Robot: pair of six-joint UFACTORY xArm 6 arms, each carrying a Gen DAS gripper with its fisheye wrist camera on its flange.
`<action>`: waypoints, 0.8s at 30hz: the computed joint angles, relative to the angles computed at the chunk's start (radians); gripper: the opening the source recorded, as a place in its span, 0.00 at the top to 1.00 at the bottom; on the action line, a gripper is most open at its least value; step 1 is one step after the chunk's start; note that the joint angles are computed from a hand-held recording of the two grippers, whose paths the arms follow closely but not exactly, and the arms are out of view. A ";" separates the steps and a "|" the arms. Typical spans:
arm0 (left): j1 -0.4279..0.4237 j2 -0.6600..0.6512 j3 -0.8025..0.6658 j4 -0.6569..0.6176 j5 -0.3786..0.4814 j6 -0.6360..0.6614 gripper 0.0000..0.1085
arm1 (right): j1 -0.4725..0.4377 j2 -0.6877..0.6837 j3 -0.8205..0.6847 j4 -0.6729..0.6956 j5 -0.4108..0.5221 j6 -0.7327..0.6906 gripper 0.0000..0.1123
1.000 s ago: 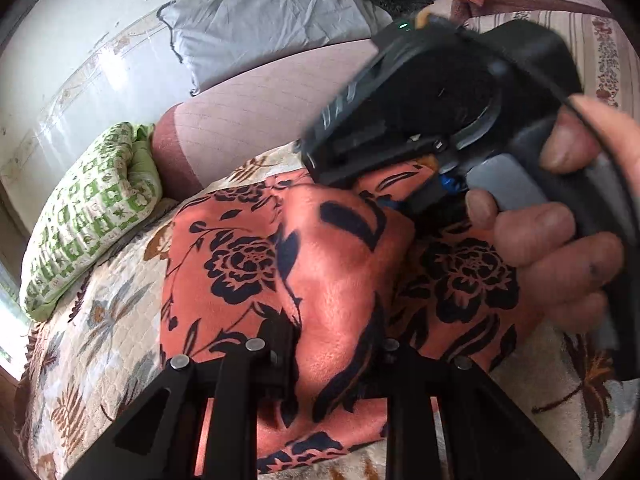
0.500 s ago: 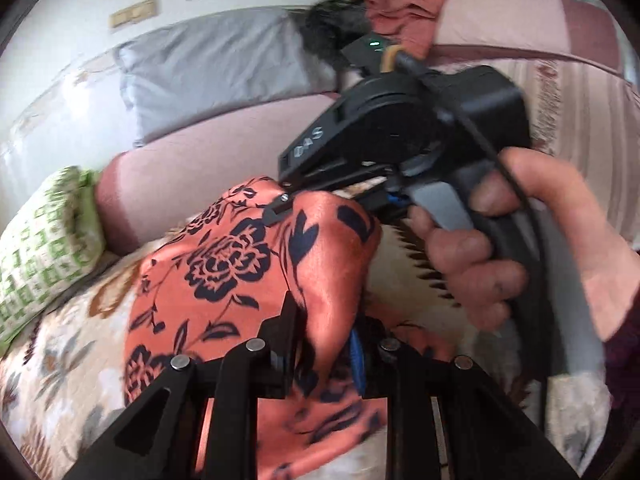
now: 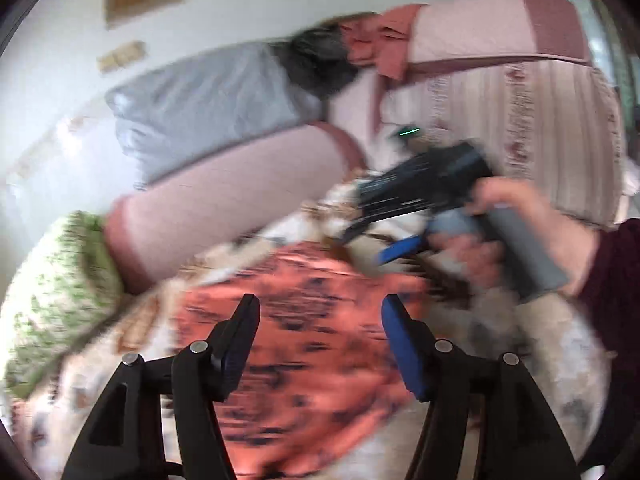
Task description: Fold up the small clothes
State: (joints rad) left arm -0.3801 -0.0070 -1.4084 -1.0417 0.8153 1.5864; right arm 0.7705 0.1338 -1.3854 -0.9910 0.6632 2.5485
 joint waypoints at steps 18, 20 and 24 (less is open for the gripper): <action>-0.004 0.269 -0.087 0.741 -0.432 -0.558 0.42 | 0.061 0.344 -0.457 0.821 0.024 -1.100 0.77; 0.014 0.280 -0.149 0.706 -0.329 -0.593 0.42 | 0.056 0.296 -0.399 0.762 -0.005 -1.031 0.77; 0.032 0.286 -0.200 0.620 -0.273 -0.617 0.41 | 0.037 0.192 -0.293 0.410 -0.049 -0.679 0.75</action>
State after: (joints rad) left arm -0.3479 0.2788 -1.6080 -0.4221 0.5421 0.9693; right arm 0.8078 0.3260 -1.6781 -0.5812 0.6139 1.8692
